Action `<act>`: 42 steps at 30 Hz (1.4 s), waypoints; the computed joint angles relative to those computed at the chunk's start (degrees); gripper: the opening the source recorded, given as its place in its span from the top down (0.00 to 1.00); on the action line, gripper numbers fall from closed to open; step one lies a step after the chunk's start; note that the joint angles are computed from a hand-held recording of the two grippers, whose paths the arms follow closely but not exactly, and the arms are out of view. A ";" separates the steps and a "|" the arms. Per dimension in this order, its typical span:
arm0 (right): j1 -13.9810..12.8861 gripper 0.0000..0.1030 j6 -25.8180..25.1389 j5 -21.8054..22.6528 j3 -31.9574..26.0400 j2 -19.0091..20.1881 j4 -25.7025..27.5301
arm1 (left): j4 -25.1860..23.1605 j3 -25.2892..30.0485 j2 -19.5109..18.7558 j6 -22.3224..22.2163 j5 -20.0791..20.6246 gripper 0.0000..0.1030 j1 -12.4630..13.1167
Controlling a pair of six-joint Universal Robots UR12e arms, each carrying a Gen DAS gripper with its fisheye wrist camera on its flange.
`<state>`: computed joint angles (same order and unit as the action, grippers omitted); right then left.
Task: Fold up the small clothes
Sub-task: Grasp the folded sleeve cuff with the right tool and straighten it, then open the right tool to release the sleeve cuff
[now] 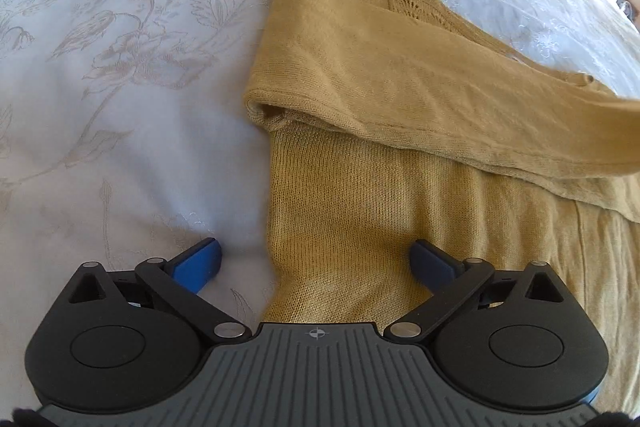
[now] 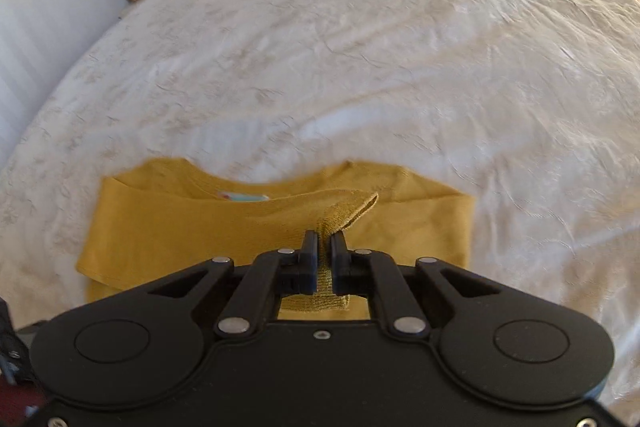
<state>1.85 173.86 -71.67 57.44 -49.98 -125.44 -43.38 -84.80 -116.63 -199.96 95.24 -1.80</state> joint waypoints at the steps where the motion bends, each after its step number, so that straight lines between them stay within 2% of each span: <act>1: 0.06 0.87 -0.29 -1.15 -0.19 0.33 1.00 | -0.24 0.11 -0.01 -0.04 -0.10 0.01 0.02; 4: 0.28 0.87 -0.41 -2.34 -0.28 0.51 1.90 | -1.05 0.54 -0.07 0.13 -0.60 0.01 0.17; 7: 0.39 0.88 -2.05 -1.54 1.38 -0.87 -2.33 | -2.21 1.25 -0.04 1.07 -0.06 0.01 0.22; 9: 0.35 0.88 -1.79 -1.70 2.34 -1.60 -5.75 | -3.15 1.91 -0.06 1.74 2.25 0.02 -0.18; 11: 0.30 0.88 -0.81 -3.08 2.11 -1.33 -6.92 | -1.28 1.66 0.30 2.10 5.10 0.02 -0.55; 15: 0.55 0.88 -0.53 -8.22 -0.39 1.11 -3.18 | 1.34 1.81 0.40 2.00 7.66 0.02 -0.39; 17: 0.49 0.88 0.08 -8.49 -1.26 1.95 -1.08 | 1.57 2.63 0.03 2.05 8.20 0.02 -0.12; 21: 0.68 0.88 -0.26 -9.78 -0.41 1.85 -0.70 | 3.66 4.14 -0.68 3.54 8.28 0.02 0.17; 24: 0.96 0.88 0.00 -13.73 0.28 1.72 -1.83 | 4.92 5.60 -1.67 5.25 7.51 0.02 0.27; 25: 0.79 0.92 1.07 -14.01 -0.04 1.90 -0.99 | 5.08 6.34 -2.24 5.63 7.16 0.02 0.27; 27: 0.08 0.92 3.49 -12.55 -0.06 1.98 -0.31 | 5.46 7.51 -3.24 6.08 6.53 0.02 0.18; 29: -0.15 0.92 3.62 -12.92 0.31 1.69 -0.71 | 5.13 9.01 -4.39 6.81 6.00 0.02 0.10; 30: -0.21 0.91 3.40 -13.11 0.80 1.38 -1.72 | 5.22 9.51 -4.83 7.19 5.76 0.02 0.09; 32: -0.53 0.81 4.37 -11.40 2.19 0.62 -4.85 | 5.53 10.32 -5.65 8.01 5.29 0.02 0.04; 34: -0.82 0.81 5.28 -8.25 2.56 0.46 -6.30 | 4.35 11.30 -6.54 8.96 5.17 0.02 -0.05; 36: -0.49 0.77 5.04 -7.69 2.10 0.80 -6.38 | 2.06 12.34 -7.45 9.98 5.04 0.02 -0.08; 39: -0.07 0.60 4.25 -5.29 1.04 1.58 -5.48 | -3.25 13.90 -8.50 10.20 3.21 0.01 0.28; 40: 0.11 0.53 3.66 -4.39 0.81 1.79 -5.35 | -3.51 13.82 -8.57 9.54 2.69 0.01 0.41; 42: 0.52 0.47 1.56 -2.87 0.22 2.27 -4.95 | -2.77 13.32 -8.52 8.42 2.13 0.01 0.64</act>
